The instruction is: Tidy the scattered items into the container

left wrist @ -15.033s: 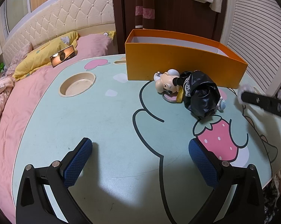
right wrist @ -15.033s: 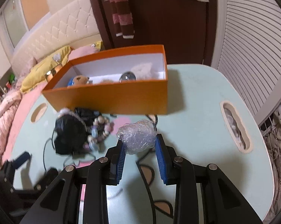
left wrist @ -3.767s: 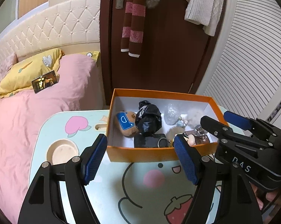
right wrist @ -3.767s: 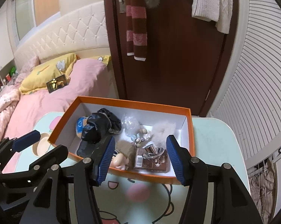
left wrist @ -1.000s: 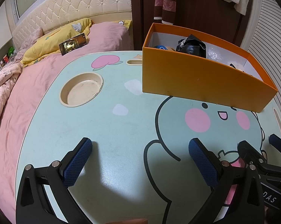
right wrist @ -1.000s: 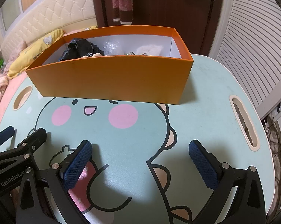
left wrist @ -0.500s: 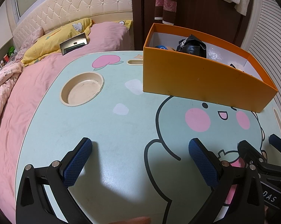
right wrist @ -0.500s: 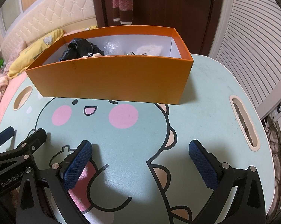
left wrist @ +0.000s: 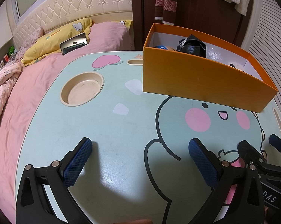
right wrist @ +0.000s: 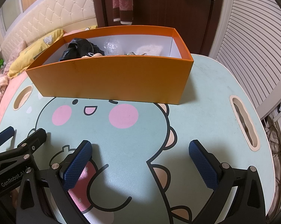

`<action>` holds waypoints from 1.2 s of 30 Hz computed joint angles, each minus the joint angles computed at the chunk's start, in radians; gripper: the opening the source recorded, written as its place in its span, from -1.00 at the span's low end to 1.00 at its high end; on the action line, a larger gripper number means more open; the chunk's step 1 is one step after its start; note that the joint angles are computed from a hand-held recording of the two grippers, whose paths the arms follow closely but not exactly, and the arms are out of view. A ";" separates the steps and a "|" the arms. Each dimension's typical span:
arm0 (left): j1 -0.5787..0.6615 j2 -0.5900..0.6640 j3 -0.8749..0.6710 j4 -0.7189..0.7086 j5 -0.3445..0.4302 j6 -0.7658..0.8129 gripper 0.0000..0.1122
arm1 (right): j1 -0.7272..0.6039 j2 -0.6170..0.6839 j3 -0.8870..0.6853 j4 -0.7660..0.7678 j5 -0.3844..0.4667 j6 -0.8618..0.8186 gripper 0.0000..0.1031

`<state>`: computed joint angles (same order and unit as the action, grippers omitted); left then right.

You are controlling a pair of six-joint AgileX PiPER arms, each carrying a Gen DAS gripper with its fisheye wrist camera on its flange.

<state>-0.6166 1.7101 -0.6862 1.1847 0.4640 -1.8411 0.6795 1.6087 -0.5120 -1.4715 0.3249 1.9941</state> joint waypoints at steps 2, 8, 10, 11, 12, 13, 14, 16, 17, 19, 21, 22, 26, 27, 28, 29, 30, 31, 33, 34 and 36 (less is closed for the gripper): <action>0.001 0.000 0.000 0.000 0.000 0.000 0.83 | 0.000 0.001 -0.002 0.001 0.000 -0.001 1.00; 0.001 -0.001 0.000 -0.001 -0.001 0.002 0.83 | 0.001 0.001 -0.002 0.001 0.001 0.000 1.00; 0.001 -0.001 0.000 -0.001 0.000 0.002 0.83 | 0.003 0.000 0.000 -0.003 0.002 0.005 1.00; 0.001 -0.002 0.001 -0.001 0.000 0.002 0.83 | 0.004 0.001 -0.001 0.000 0.002 0.004 1.00; 0.001 -0.003 0.002 -0.001 0.000 0.002 0.83 | 0.006 0.001 -0.002 0.003 0.003 0.001 1.00; 0.002 -0.003 0.002 -0.001 -0.001 0.003 0.83 | 0.007 0.002 -0.004 0.008 0.004 -0.003 1.00; 0.002 -0.003 0.002 -0.002 -0.001 0.004 0.83 | 0.008 0.005 -0.008 0.012 0.005 -0.007 1.00; 0.001 -0.004 0.003 -0.002 -0.001 0.003 0.83 | 0.009 0.003 -0.006 0.010 0.005 -0.005 1.00; 0.002 -0.004 0.002 -0.001 -0.001 0.003 0.83 | 0.010 0.003 -0.004 0.005 0.006 0.001 1.00; 0.002 -0.003 0.001 -0.003 -0.001 0.005 0.83 | 0.008 0.004 -0.005 0.003 0.004 0.002 1.00; 0.001 -0.003 0.001 -0.004 0.000 0.006 0.83 | 0.008 0.004 -0.006 0.007 0.004 -0.002 1.00; 0.001 -0.003 0.001 -0.004 0.000 0.006 0.83 | 0.008 0.004 -0.006 0.008 0.004 -0.003 1.00; 0.002 -0.003 0.000 -0.005 0.000 0.007 0.83 | 0.010 0.003 -0.005 0.007 0.006 -0.001 1.00; 0.001 -0.003 0.001 -0.005 0.000 0.006 0.83 | 0.008 0.003 -0.005 0.005 0.004 -0.001 1.00; 0.002 -0.003 0.000 -0.004 -0.001 0.007 0.83 | 0.007 0.003 -0.004 0.004 0.004 0.000 1.00; 0.002 -0.003 0.001 -0.003 -0.001 0.006 0.83 | 0.008 0.003 -0.004 0.003 0.004 0.002 1.00; 0.001 -0.004 0.002 -0.003 0.000 0.005 0.83 | 0.008 0.003 -0.003 0.002 0.004 0.004 1.00; 0.003 -0.003 0.001 -0.003 -0.002 0.007 0.83 | 0.008 0.003 -0.003 0.002 0.004 0.004 1.00; 0.002 -0.003 0.002 -0.002 -0.002 0.006 0.83 | 0.008 0.002 -0.002 0.000 0.004 0.005 1.00; 0.004 -0.004 0.003 0.000 -0.004 0.006 0.83 | 0.008 0.002 -0.002 0.000 0.004 0.005 1.00; 0.003 -0.006 0.006 0.003 -0.007 0.005 0.83 | 0.008 0.003 -0.003 0.000 0.004 0.005 1.00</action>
